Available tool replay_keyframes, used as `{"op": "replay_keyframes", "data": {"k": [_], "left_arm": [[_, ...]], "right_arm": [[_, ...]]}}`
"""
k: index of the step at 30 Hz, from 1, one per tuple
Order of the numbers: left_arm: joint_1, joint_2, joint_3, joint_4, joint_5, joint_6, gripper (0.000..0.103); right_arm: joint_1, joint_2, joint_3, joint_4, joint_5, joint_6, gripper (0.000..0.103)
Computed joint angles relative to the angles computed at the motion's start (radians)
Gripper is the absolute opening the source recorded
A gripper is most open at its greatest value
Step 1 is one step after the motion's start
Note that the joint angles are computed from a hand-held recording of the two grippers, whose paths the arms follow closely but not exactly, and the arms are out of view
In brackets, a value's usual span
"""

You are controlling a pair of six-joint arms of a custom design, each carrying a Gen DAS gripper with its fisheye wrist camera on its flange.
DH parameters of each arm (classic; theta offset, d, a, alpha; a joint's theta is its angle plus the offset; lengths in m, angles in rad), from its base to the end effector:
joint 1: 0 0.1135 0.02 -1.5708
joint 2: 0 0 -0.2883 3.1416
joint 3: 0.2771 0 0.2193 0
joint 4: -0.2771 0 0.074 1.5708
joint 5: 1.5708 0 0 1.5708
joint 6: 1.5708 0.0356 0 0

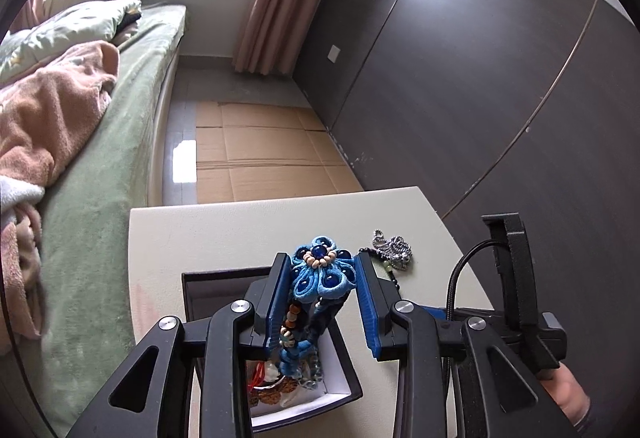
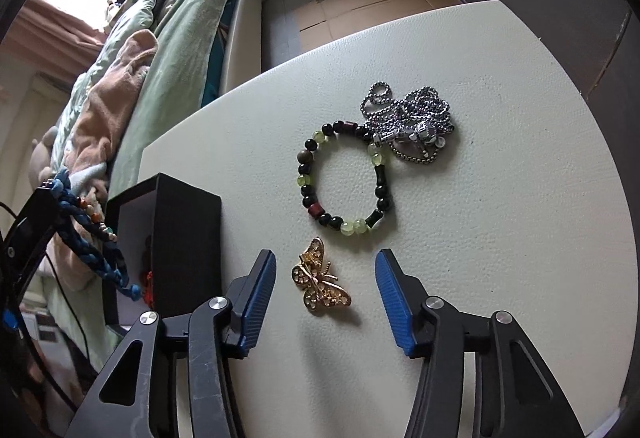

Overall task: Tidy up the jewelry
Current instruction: 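Carry blue tassel over box with left tool while right tool grasps gold butterfly brooch, then release tassel into box with left tool while right tool drops butterfly brooch in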

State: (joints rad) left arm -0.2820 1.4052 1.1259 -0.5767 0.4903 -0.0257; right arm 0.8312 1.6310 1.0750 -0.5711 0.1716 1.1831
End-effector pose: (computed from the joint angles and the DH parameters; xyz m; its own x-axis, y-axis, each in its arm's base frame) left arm 0.2459 -0.0887 0.3178 -0.7391 0.1905 -0.6461 0.5231 0.7666 -0.3724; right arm 0.2033 0.2138 0.2424 -0.8583 0.4127 -0.3051 0.3071 0.8892 0.3391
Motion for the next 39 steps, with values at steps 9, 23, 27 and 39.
{"op": "replay_keyframes", "data": {"k": [9, 23, 27, 39], "left_arm": [[0.024, -0.003, -0.003, -0.038, 0.014, 0.016, 0.041], [0.067, -0.027, -0.031, -0.071, 0.003, 0.031, 0.093], [0.106, -0.018, -0.022, -0.077, 0.019, 0.027, 0.093], [0.16, 0.009, 0.004, -0.064, 0.007, 0.015, 0.1]], "right_arm": [[0.037, 0.028, 0.033, -0.038, 0.018, -0.01, 0.025], [0.113, -0.13, -0.053, 0.047, 0.156, 0.093, 0.014], [0.138, -0.173, -0.072, 0.123, 0.2, 0.092, 0.014], [0.177, -0.063, 0.002, 0.366, 0.168, -0.041, 0.014]]}}
